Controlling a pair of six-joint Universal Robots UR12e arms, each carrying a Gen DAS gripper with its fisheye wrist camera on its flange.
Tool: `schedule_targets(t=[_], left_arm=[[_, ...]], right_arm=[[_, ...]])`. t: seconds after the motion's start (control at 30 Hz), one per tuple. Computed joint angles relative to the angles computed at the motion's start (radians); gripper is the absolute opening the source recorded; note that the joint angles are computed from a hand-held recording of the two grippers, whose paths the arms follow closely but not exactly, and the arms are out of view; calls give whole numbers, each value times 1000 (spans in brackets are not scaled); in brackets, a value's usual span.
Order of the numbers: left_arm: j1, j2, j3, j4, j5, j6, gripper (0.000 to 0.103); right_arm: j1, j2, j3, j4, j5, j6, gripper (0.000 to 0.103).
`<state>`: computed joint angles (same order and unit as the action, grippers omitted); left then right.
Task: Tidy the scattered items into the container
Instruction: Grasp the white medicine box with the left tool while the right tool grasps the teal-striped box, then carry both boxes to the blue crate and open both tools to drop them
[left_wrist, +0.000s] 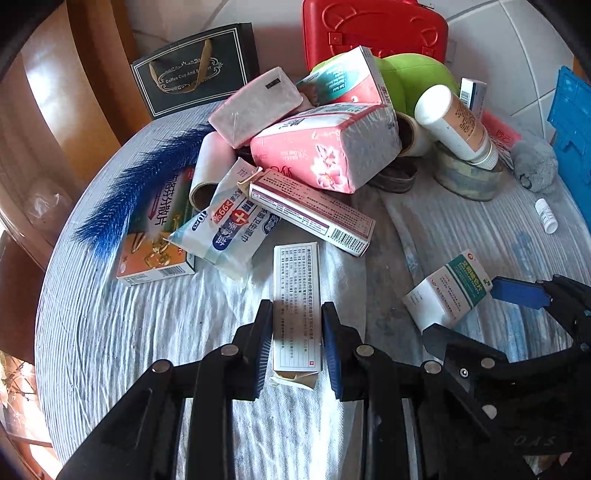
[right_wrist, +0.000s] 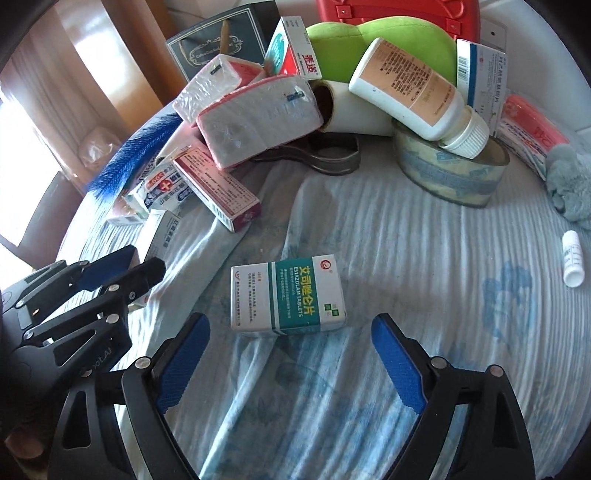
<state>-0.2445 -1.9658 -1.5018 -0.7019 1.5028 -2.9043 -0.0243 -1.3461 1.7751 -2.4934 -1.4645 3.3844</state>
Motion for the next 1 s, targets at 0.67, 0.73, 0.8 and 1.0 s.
schedule_targets(t=[0.67, 0.73, 0.8, 1.0], left_arm=[[-6, 101, 1, 51, -204, 91, 25], [-13, 116, 8, 60, -240, 102, 25], [-24, 133, 9, 75, -269, 104, 26], [-81, 182, 7, 128, -304, 89, 25]], right_arm=[[48, -154, 15, -67, -294, 60, 61], [55, -182, 17, -65, -343, 75, 61], [61, -217, 25, -64, -391, 80, 61], [41, -335, 70, -108, -497, 62, 61]])
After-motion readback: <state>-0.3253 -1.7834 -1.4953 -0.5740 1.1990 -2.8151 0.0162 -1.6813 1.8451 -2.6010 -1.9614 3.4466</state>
